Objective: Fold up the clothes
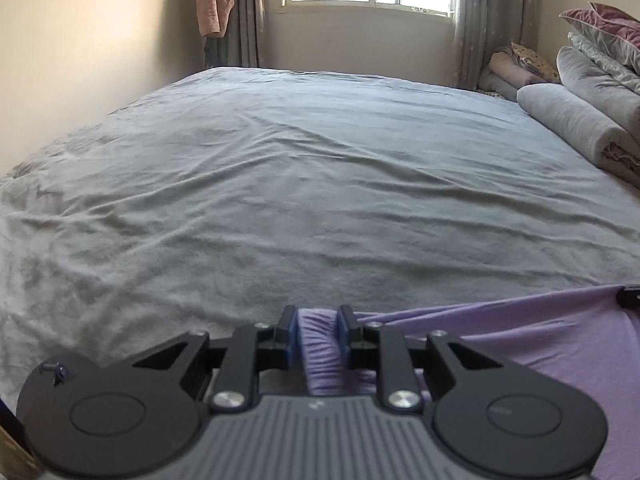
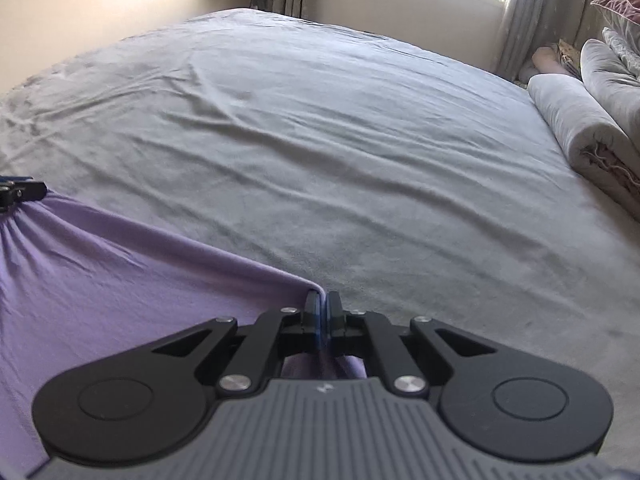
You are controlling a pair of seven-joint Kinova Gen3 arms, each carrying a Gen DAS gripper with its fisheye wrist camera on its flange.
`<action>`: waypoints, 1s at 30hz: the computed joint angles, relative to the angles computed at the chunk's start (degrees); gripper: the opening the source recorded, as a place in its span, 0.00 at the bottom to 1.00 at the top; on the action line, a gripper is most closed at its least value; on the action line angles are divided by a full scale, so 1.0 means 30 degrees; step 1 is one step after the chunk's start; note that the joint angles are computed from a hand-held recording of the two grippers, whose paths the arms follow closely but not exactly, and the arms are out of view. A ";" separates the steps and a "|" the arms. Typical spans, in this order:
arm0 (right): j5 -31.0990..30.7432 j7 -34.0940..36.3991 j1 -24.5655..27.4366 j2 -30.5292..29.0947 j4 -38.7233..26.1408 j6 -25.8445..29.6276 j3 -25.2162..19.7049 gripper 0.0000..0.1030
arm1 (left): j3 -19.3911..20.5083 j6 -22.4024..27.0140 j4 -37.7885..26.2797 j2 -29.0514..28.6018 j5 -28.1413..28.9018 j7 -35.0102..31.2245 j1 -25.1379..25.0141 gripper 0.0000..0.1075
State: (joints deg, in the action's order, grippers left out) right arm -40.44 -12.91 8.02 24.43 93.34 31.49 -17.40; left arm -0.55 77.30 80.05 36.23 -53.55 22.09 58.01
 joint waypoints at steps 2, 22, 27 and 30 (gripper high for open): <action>-0.0055 -0.0032 0.0001 -0.0174 0.0180 -0.0055 -0.0004 0.08 | 0.0064 0.0461 -0.0577 0.0173 0.0292 -0.0420 -0.0074 0.23; -0.3084 0.3827 0.1637 -0.3599 0.2039 0.5728 0.3426 0.38 | 0.0041 0.4118 -0.5372 0.0987 0.1818 -0.0205 0.2601 0.54; -0.3478 0.4712 0.1967 -0.4170 0.2463 0.7165 0.4579 0.38 | -0.0023 0.4492 -0.6235 0.1326 0.2254 0.0256 0.3385 0.57; -0.3601 0.5004 0.2210 -0.4411 0.2635 0.7995 0.5135 0.39 | -0.0003 0.4451 -0.6570 0.1450 0.2591 0.0598 0.3778 0.57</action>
State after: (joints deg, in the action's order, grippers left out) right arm -51.25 2.10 14.65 11.20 101.25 55.47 -2.00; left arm -0.56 90.65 60.34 40.58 -45.77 23.89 69.35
